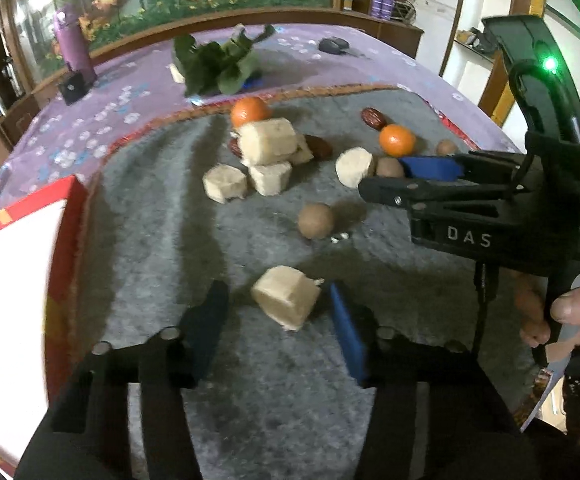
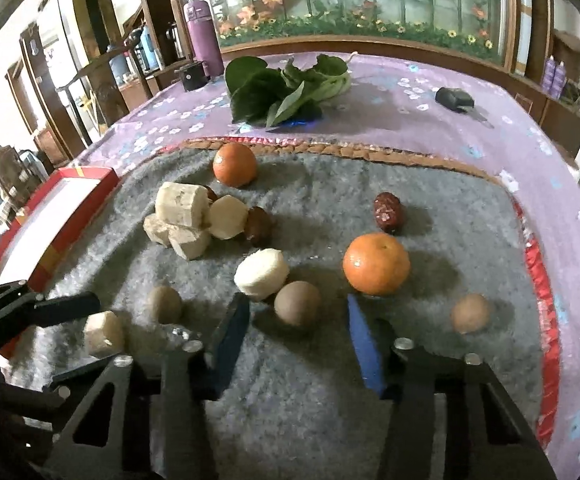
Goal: Organize fruits
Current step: 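Grasp a cream cube with the left gripper while the right gripper grasps a brown round fruit, then carry both held pieces over the white tray and open both grippers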
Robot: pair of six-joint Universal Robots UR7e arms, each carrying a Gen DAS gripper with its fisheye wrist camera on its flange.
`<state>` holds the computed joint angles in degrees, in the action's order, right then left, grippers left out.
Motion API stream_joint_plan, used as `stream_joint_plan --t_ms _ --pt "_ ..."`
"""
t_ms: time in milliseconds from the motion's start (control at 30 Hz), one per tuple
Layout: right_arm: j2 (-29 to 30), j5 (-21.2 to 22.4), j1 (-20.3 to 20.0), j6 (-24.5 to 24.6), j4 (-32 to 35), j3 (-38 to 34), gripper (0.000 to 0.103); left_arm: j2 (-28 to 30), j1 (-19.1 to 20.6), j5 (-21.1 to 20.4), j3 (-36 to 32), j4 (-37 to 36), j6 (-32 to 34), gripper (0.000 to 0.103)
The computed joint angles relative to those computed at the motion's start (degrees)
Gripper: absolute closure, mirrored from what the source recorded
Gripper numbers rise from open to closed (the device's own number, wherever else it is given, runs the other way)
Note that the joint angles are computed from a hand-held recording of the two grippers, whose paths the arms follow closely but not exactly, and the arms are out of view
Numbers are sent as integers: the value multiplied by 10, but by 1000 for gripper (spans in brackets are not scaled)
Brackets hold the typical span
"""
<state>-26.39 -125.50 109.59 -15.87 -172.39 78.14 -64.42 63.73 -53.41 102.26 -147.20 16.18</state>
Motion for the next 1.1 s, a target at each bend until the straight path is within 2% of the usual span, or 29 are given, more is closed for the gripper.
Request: stream_joint_plan --t_ms 67,200,233,533,767,900,1100 --pt "1 0 -1 -4 -12 2 63 0 0 -2 3 -5 -1 61" --pt "-4 13 -5 0 -21 9 72 1 1 -8 1 -5 -9 72" --pt "-7 18 -7 3 -22 11 76 2 2 -9 -1 -5 -9 72" --pt "-18 49 -14 21 -20 22 77 -7 6 -23 5 -10 -21 73" --pt "-36 105 -20 28 -31 43 77 -20 2 -13 19 -30 -34 73" --pt "-44 145 -20 28 -34 54 77 -35 -10 28 42 -83 -18 73" --pt "-36 205 -5 23 -13 51 78 -78 -11 51 60 -134 -8 73"
